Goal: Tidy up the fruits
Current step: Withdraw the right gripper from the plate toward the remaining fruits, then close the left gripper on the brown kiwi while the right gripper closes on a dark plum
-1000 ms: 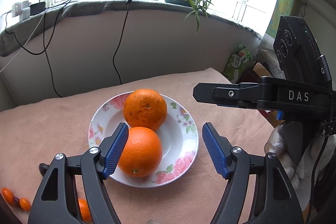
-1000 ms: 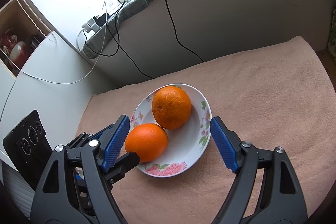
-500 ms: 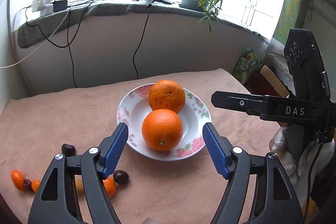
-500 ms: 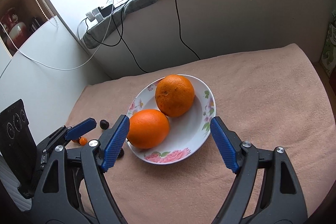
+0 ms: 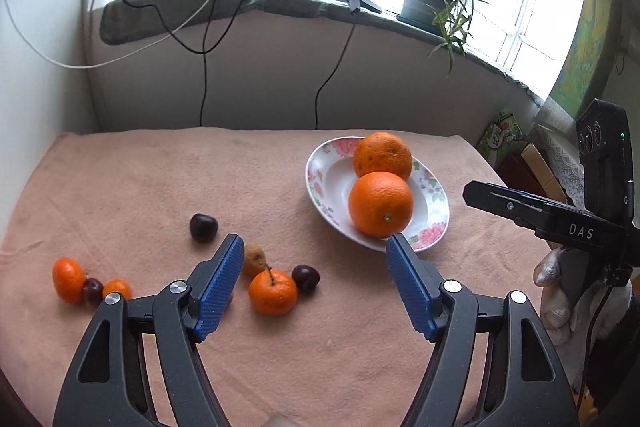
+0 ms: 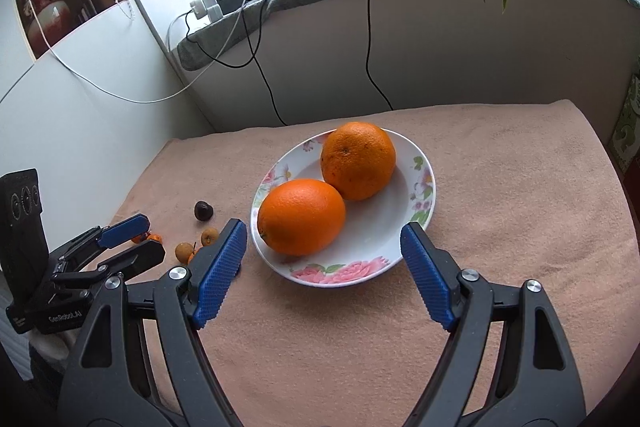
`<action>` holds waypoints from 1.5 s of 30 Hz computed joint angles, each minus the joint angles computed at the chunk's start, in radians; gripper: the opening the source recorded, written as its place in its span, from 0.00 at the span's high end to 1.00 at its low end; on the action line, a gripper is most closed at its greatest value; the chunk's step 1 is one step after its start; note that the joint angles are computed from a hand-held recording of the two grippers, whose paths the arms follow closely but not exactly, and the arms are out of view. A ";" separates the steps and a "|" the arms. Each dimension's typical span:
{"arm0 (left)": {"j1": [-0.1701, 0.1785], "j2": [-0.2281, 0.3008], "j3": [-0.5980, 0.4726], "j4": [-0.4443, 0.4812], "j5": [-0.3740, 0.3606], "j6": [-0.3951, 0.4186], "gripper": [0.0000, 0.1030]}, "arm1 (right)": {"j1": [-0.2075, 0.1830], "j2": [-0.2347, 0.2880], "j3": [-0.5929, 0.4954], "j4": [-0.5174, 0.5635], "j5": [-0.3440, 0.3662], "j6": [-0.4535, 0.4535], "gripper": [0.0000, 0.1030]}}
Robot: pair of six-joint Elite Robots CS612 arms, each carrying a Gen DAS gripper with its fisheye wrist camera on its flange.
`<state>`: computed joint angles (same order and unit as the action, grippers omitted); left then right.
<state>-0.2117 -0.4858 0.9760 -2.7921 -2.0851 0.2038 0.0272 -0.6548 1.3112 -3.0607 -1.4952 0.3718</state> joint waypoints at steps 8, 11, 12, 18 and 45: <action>0.028 -0.004 0.033 -0.033 0.036 -0.028 0.29 | 0.015 -0.002 0.004 0.004 0.052 -0.034 0.21; 0.035 -0.005 0.047 -0.028 0.049 -0.025 0.29 | 0.026 0.003 -0.006 0.024 0.075 -0.067 0.21; 0.036 -0.005 0.049 -0.026 0.054 -0.024 0.29 | 0.029 0.006 -0.011 0.034 0.086 -0.075 0.21; 0.047 0.014 0.026 0.018 0.052 -0.044 0.48 | 0.045 0.034 -0.049 0.084 0.128 -0.110 0.21; 0.043 0.086 -0.102 0.159 0.058 0.006 0.67 | 0.072 0.158 -0.262 0.314 0.084 -0.196 0.68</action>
